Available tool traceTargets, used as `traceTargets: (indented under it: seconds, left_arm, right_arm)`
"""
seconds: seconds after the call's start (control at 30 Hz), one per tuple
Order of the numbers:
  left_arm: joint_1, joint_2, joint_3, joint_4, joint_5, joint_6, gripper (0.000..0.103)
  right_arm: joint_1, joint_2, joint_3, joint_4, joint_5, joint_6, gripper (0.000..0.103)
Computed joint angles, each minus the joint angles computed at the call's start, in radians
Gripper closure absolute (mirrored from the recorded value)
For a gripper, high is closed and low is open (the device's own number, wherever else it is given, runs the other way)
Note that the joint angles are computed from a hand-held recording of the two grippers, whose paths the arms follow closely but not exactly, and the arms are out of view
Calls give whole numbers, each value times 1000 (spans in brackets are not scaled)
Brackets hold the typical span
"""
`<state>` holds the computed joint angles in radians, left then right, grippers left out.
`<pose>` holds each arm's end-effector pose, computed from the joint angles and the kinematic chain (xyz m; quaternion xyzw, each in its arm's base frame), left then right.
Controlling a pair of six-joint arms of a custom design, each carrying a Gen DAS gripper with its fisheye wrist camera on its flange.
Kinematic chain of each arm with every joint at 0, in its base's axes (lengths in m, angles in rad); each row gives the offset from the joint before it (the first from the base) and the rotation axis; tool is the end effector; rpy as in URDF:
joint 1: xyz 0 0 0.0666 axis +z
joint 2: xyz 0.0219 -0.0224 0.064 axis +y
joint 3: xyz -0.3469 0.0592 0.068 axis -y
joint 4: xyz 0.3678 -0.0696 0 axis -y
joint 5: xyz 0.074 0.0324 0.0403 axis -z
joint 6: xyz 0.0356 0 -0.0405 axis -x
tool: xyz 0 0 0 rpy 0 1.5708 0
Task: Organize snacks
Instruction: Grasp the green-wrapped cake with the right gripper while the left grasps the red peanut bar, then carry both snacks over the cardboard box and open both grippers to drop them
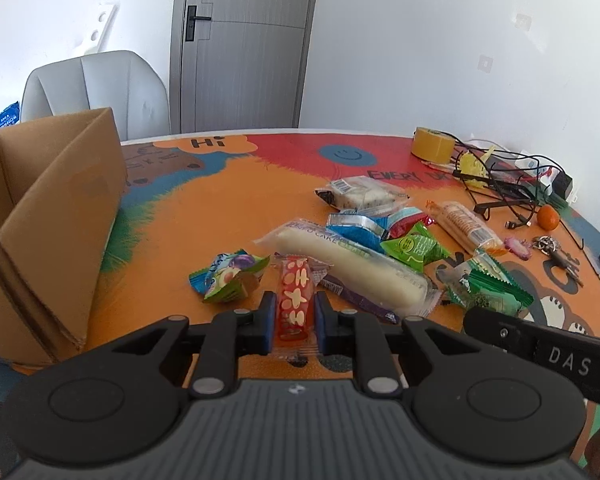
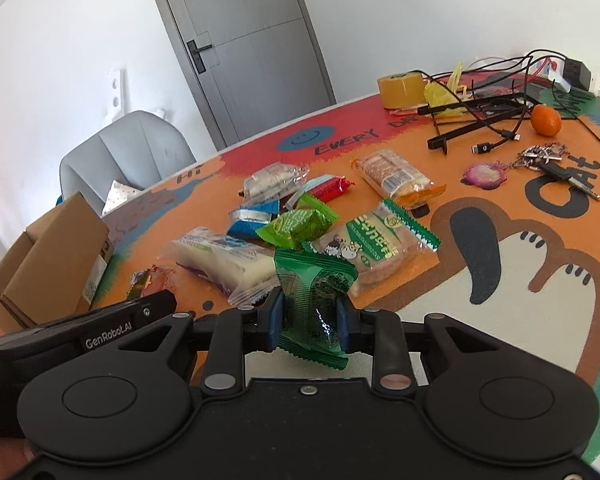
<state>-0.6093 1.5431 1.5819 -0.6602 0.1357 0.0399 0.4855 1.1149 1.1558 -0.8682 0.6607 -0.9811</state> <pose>0.4370 -0.3113 0.4297 0.2790 0.8430 -0.2026 0.4130 0.3347 0.1514 0.4117 0.3304 0.8255 0.0054 0.4576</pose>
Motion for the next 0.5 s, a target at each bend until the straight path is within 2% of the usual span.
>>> traceTargets:
  seconds: [0.27, 0.5]
  left_arm:
    - [22, -51, -22, 31, 2, -1, 85]
    - [60, -95, -35, 60, -6, -9, 85]
  right_arm:
    - [26, 38, 57, -37, 64, -16, 75]
    - [50, 75, 111, -10, 104, 19, 75]
